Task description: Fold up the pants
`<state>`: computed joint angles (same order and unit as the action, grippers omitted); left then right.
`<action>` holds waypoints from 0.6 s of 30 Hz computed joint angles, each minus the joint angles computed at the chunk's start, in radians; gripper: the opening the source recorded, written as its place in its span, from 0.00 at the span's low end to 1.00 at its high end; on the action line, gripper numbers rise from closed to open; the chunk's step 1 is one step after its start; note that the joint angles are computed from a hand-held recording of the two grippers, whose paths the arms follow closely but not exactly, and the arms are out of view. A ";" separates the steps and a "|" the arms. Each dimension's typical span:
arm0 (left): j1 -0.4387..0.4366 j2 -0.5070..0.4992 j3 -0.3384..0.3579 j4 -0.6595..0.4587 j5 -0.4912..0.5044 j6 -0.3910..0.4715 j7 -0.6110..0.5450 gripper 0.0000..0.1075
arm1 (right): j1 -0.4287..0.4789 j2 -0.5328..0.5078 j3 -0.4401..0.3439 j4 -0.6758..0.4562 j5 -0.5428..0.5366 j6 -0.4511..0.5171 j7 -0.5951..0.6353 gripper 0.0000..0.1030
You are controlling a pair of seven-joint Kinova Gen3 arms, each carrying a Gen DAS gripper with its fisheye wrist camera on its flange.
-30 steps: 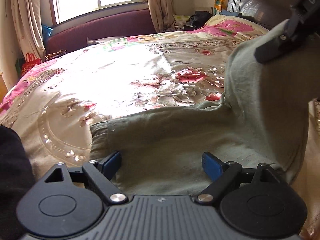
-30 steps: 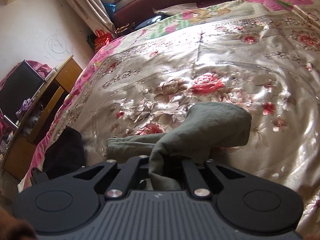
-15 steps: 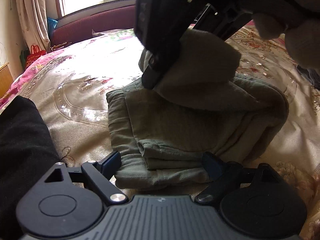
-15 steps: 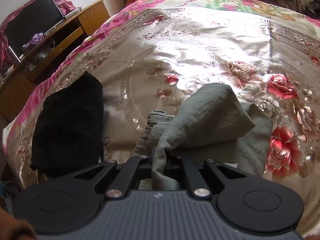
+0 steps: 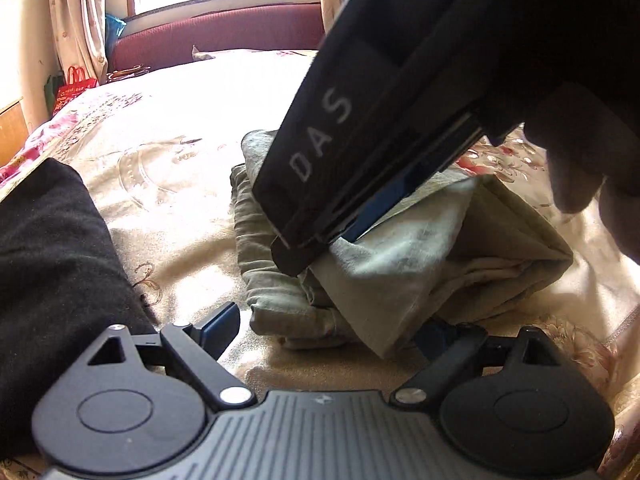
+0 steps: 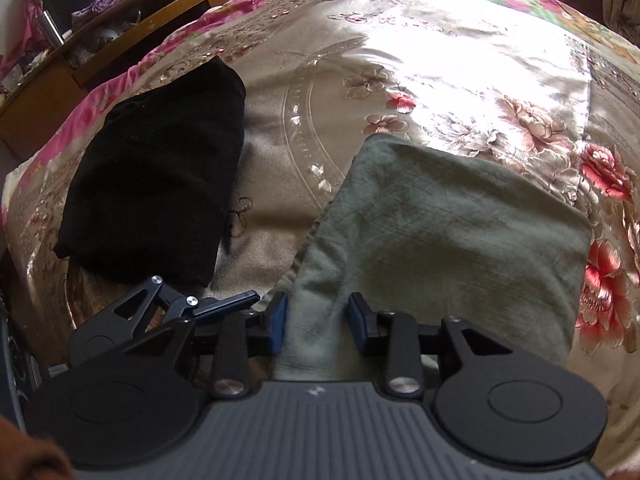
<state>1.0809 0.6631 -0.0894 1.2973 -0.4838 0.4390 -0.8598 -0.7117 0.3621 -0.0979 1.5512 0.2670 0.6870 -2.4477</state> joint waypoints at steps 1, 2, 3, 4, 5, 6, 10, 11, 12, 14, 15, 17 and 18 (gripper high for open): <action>0.007 0.000 -0.008 0.000 -0.002 0.006 0.008 0.96 | -0.009 -0.011 0.009 0.020 0.015 -0.023 -0.020 0.36; 0.015 -0.001 -0.018 0.002 -0.004 0.009 0.023 0.96 | -0.012 -0.015 0.008 0.028 0.038 -0.030 -0.033 0.36; 0.023 0.001 -0.029 0.001 -0.008 0.011 0.039 0.96 | -0.032 -0.011 0.025 0.024 0.054 -0.021 -0.039 0.36; 0.029 0.005 -0.036 -0.007 -0.014 0.019 0.051 0.96 | -0.034 -0.004 0.025 0.017 0.068 -0.011 -0.044 0.36; 0.041 0.011 -0.050 -0.015 -0.024 0.027 0.070 0.96 | -0.027 0.006 0.022 0.011 0.067 -0.011 -0.038 0.36; 0.049 0.015 -0.060 -0.021 -0.034 0.031 0.087 0.96 | -0.014 0.013 0.017 0.008 0.055 -0.022 -0.033 0.36; 0.055 0.021 -0.064 -0.027 -0.057 0.043 0.130 0.96 | 0.004 0.055 0.027 -0.014 0.028 -0.075 -0.034 0.29; 0.054 0.015 -0.066 -0.017 -0.063 0.038 0.141 0.96 | 0.018 0.072 0.021 -0.029 0.011 -0.085 -0.021 0.18; 0.054 0.013 -0.068 -0.011 -0.068 0.034 0.153 0.96 | 0.031 0.084 0.017 -0.035 -0.014 -0.103 -0.018 0.14; 0.039 0.014 -0.060 -0.009 -0.068 0.026 0.167 0.96 | 0.027 0.107 0.034 -0.052 -0.027 -0.119 -0.024 0.10; 0.033 0.014 -0.057 -0.009 -0.065 0.028 0.174 0.96 | 0.012 0.119 0.050 -0.068 -0.017 -0.107 -0.029 0.10; 0.008 0.015 -0.037 -0.011 -0.047 0.034 0.175 0.96 | 0.018 0.120 0.049 -0.072 -0.023 -0.106 -0.011 0.10; -0.005 0.012 -0.025 -0.008 -0.036 0.033 0.173 0.96 | 0.019 0.112 0.051 -0.065 -0.019 -0.113 -0.004 0.10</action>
